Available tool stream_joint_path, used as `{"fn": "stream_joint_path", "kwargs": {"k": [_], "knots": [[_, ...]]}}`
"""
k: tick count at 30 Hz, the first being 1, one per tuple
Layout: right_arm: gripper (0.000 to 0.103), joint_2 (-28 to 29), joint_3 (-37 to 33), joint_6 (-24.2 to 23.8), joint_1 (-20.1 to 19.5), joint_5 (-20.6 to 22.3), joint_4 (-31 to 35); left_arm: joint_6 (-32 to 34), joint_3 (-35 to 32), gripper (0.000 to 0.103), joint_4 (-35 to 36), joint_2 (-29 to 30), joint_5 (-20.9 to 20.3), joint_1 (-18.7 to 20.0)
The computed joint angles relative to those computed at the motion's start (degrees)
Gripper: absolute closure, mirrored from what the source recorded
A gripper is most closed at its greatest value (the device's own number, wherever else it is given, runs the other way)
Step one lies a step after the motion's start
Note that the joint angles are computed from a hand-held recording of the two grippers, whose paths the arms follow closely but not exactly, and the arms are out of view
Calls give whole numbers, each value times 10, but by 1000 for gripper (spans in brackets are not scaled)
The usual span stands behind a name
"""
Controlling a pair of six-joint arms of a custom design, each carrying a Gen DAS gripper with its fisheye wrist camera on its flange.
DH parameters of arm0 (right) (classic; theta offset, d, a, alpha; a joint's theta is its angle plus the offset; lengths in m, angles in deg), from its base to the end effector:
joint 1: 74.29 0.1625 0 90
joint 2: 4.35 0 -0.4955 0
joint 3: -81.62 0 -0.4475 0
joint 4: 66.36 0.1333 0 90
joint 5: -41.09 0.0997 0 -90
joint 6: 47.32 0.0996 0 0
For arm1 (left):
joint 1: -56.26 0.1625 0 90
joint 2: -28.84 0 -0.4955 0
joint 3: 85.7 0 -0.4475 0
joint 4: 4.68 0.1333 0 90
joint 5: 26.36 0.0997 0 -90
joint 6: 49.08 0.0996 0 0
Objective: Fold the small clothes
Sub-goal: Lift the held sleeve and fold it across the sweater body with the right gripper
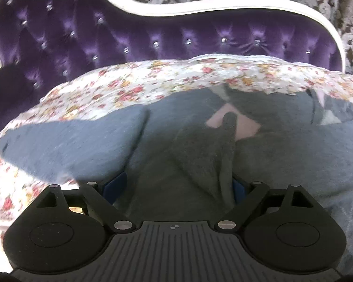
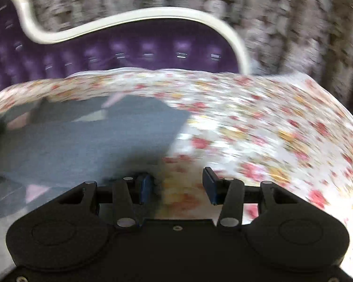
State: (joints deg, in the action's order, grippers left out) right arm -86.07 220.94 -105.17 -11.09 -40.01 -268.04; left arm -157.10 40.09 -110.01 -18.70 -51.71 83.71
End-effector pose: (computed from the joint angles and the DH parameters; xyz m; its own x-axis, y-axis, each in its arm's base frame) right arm -0.0699 -0.4681 0.2980 -0.7233 -0.2658 0.6374 -0.6537 0.5611 -0.5078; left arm -0.2814 -0.3978 -0.0183 -0.5440 -0.4318 -0.7194 0.3664 0.6491 -0.6667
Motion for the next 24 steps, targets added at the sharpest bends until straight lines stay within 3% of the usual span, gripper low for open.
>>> {"fn": "stream_joint_path", "kwargs": {"k": [4, 9, 19, 21, 24], "knots": [[46, -16, 4, -10, -12, 9, 18, -41, 3, 14, 47, -8, -16, -8], [46, -33, 13, -14, -16, 15, 32, -52, 28, 14, 28, -29, -34, -20], [43, -92, 29, -3, -22, 45, 77, -122, 55, 15, 70, -69, -58, -52], [41, -111, 37, -5, -22, 55, 104, -105, 81, 15, 26, -88, -54, -61], [31, -134, 54, -13, -21, 71, 144, -37, 134, 15, -100, -126, -59, -64]]}}
